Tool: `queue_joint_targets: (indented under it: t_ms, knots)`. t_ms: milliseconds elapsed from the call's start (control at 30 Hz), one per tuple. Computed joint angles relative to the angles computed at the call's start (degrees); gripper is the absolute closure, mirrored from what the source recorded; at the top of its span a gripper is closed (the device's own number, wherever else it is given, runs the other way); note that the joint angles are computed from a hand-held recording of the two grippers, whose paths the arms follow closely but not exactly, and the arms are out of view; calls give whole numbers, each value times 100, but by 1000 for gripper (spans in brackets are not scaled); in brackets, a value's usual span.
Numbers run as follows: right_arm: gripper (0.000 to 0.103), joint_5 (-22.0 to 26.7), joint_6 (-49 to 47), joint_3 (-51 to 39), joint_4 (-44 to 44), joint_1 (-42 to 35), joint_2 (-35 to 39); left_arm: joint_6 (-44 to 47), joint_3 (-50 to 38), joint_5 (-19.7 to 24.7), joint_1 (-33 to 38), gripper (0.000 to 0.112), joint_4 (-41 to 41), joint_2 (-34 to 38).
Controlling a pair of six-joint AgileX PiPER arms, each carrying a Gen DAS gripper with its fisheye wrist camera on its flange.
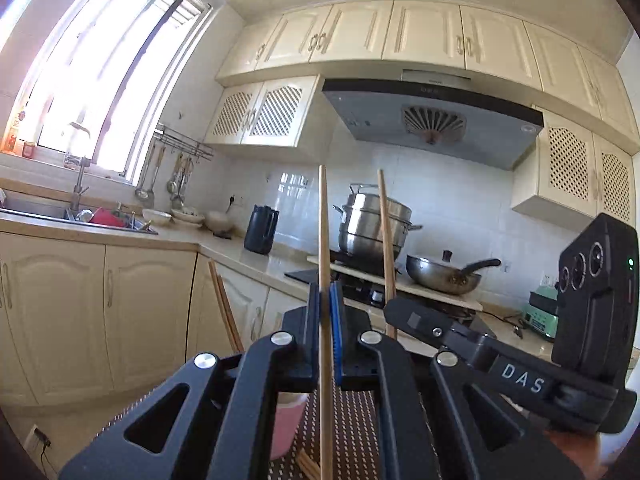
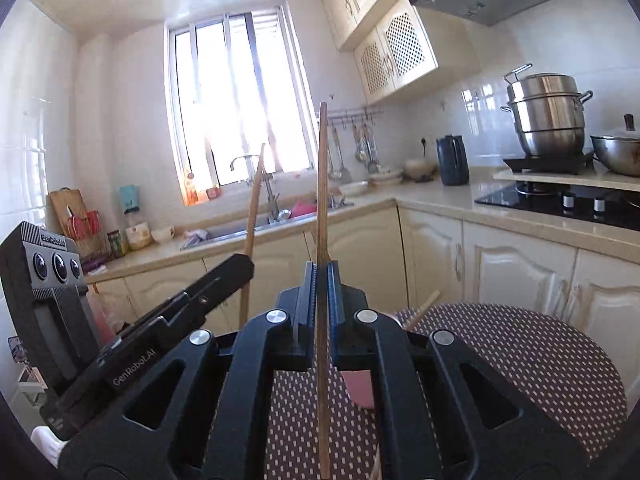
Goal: Organize utensils
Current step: 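Lift both held chopsticks up above the pink cup, then lower the chopsticks into the pink cup and open both grippers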
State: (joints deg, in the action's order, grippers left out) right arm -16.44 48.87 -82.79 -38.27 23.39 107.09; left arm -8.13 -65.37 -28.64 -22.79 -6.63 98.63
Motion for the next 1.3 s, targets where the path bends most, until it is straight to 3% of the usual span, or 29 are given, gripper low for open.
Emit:
queue_joint_targets:
  t_ms: [167, 400, 600, 733, 1133, 1300]
  knots:
    - [97, -158, -444, -970, 488, 39, 779, -110, -842, -36, 230, 107, 147, 666]
    - [97, -331, -2029, -1968, 2033, 37, 1697, -344, -2095, -138, 520, 107, 40, 1741]
    - [97, -358, -1778, -2720, 1801, -60, 2228, -812, -3219, 67, 671, 107, 27, 2560]
    - [98, -399, -2183, -2752, 1917, -46, 2292, -559, -3785, 303, 650, 107, -109, 2966]
    - [97, -763, -3336, -1796, 2507, 71, 1918, -182, -3196, 211, 600, 107, -251, 2811]
    - [97, -821, -3743, -1342, 2840, 131, 1688, -536, -2668, 181, 624, 107, 300, 2518]
